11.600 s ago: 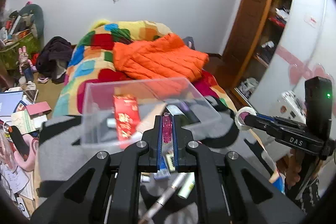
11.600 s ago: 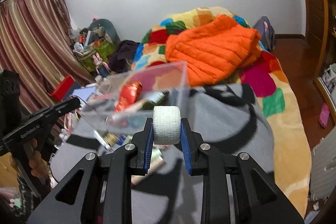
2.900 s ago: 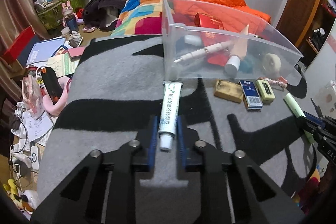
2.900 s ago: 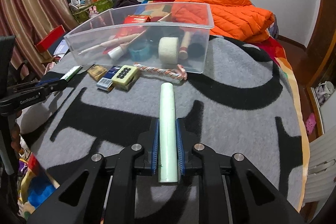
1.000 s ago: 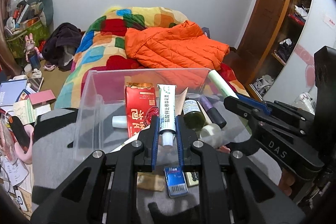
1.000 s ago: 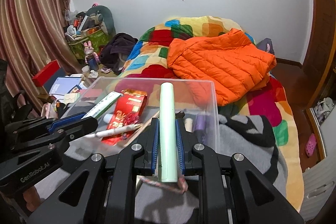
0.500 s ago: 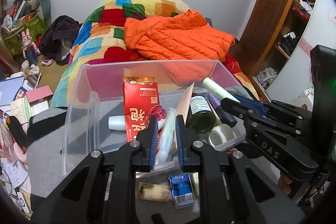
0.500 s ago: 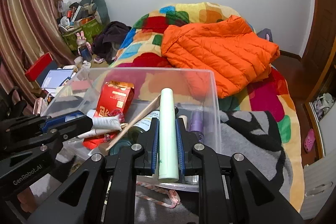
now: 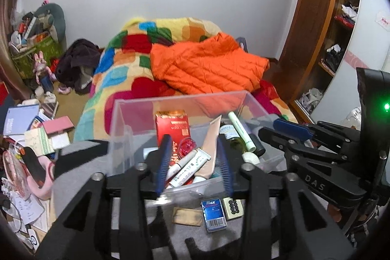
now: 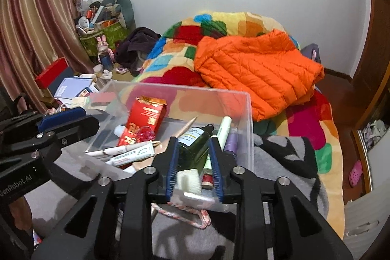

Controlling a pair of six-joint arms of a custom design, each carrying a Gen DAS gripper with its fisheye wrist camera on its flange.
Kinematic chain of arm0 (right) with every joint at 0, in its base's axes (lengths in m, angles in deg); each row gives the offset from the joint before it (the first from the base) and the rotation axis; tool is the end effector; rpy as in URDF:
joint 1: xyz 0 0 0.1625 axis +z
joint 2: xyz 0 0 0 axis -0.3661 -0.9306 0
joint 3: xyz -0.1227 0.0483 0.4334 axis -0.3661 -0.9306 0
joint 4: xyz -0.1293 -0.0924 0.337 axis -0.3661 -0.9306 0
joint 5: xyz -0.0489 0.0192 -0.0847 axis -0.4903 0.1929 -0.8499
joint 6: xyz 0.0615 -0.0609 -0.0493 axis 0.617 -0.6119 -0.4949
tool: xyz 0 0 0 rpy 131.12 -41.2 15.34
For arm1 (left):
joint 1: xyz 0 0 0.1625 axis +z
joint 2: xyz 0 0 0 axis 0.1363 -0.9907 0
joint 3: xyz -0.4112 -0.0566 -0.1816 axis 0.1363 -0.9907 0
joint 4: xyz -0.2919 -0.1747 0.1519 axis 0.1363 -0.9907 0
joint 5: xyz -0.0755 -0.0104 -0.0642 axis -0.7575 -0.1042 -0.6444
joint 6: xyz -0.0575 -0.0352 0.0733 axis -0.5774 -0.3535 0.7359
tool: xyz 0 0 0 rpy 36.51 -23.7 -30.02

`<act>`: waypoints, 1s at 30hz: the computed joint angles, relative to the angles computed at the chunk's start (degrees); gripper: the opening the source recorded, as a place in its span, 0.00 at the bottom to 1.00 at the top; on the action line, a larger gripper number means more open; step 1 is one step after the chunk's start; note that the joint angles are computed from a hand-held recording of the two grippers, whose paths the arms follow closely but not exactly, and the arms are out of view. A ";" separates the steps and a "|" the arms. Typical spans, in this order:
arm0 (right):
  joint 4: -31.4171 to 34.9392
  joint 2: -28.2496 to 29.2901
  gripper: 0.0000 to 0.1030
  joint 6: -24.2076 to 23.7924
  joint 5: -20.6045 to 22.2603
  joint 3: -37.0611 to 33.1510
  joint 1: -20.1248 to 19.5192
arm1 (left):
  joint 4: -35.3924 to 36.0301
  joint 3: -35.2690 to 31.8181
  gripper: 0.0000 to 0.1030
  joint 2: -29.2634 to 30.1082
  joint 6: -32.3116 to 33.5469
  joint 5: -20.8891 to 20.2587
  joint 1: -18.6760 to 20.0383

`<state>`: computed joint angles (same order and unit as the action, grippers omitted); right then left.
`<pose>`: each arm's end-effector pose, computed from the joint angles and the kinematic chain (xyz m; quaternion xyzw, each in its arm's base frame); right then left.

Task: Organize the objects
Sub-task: 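Withdraw both open tools from the clear box, then grasp gold compact with left tool while right tool grasps cream dotted eraser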

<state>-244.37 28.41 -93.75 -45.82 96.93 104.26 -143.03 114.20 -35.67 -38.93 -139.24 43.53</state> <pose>0.0047 -0.6799 0.2588 0.0736 -0.8451 0.3992 0.3481 -0.3514 -0.7205 -0.0606 0.3924 0.8711 -0.2446 0.1656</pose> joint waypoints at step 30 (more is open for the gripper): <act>6.16 2.77 0.37 5.40 0.87 5.95 -1.85 | 9.07 9.98 0.61 -2.64 -2.07 4.73 3.35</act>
